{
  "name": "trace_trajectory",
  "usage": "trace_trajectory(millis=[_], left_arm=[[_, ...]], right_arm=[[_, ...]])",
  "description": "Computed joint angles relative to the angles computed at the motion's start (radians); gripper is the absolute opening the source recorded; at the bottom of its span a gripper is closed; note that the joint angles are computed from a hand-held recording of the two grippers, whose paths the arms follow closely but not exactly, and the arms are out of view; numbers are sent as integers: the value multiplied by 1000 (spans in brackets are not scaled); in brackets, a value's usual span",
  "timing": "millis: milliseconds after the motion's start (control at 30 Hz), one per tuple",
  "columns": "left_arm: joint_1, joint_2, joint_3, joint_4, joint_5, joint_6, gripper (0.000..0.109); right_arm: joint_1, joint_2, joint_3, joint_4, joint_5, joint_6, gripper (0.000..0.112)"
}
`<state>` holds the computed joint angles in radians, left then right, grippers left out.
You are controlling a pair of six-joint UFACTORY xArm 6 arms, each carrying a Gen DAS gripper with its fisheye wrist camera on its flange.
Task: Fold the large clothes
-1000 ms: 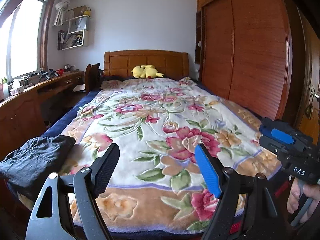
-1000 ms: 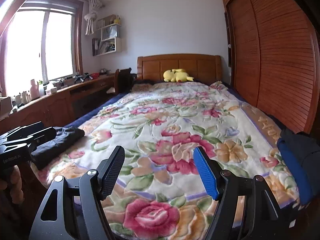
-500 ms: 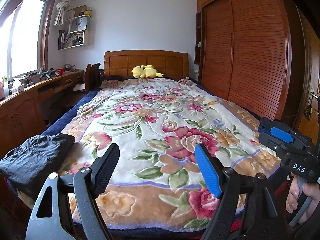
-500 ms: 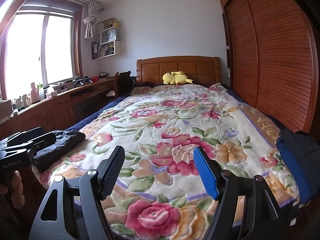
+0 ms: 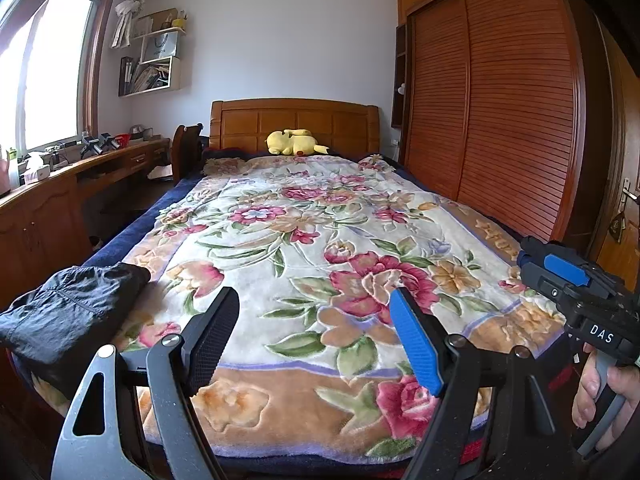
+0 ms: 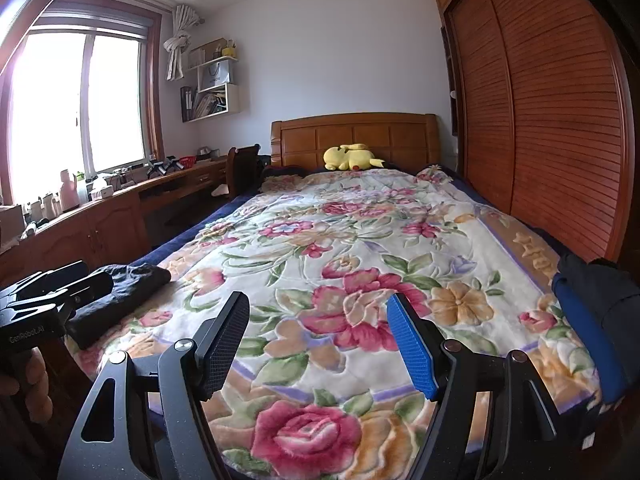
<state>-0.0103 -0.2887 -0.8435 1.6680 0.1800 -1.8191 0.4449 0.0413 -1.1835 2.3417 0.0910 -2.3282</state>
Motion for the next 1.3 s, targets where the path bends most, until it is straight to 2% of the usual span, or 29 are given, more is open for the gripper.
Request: trace_trajectory(millis=[1300], left_arm=[[-38,-25,14,5,49,-17,78]], right_arm=[[-4,-1,6,7,10,9,74]])
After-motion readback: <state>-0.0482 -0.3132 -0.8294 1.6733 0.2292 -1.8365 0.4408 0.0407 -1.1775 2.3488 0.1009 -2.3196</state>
